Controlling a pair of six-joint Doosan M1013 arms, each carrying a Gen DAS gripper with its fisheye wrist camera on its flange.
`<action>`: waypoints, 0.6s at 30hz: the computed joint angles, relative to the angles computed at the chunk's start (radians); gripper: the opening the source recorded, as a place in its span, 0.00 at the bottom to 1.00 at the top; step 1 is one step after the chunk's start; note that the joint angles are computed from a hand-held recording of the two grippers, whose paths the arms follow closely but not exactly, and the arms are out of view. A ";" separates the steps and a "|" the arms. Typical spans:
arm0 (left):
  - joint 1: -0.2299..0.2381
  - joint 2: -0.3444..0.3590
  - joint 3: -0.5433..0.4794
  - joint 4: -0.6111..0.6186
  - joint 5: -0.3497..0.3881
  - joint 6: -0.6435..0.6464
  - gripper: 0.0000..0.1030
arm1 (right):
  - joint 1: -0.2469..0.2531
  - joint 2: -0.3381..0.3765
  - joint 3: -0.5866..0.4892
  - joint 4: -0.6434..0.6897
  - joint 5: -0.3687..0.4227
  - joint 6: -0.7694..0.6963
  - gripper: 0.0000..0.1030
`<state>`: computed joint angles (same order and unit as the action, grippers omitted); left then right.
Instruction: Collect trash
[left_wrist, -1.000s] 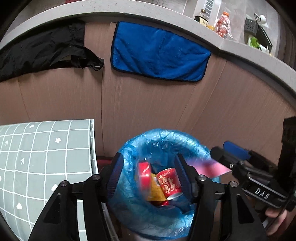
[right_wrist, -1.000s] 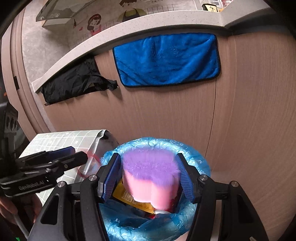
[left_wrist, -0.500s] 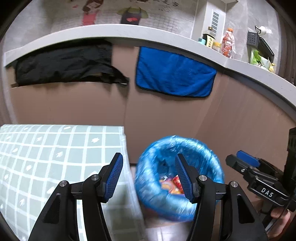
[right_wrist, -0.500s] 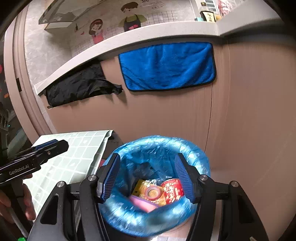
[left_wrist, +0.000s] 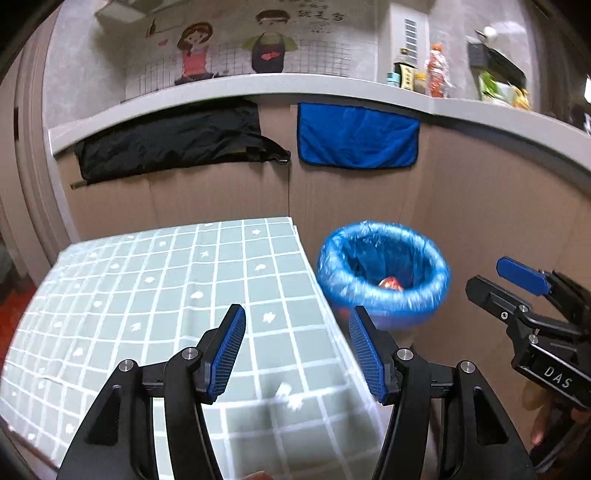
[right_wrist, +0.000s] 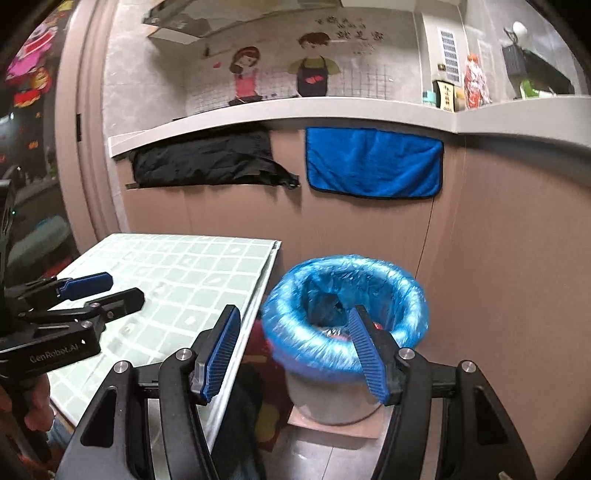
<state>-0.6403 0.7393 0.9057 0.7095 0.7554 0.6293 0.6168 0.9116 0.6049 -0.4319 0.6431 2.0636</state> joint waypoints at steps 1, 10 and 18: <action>-0.008 -0.016 0.029 0.038 -0.003 -0.026 0.57 | 0.007 -0.022 0.042 -0.005 -0.018 0.021 0.57; -0.053 -0.112 0.187 0.211 -0.001 -0.233 0.57 | 0.042 -0.102 0.196 -0.008 -0.065 0.067 0.57; -0.070 -0.155 0.257 0.304 0.031 -0.382 0.57 | 0.057 -0.141 0.264 -0.099 -0.111 0.151 0.57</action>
<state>-0.7101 0.5845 1.1629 1.0140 0.7865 0.2469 0.6738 0.7709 0.8691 -0.5314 0.5317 2.2142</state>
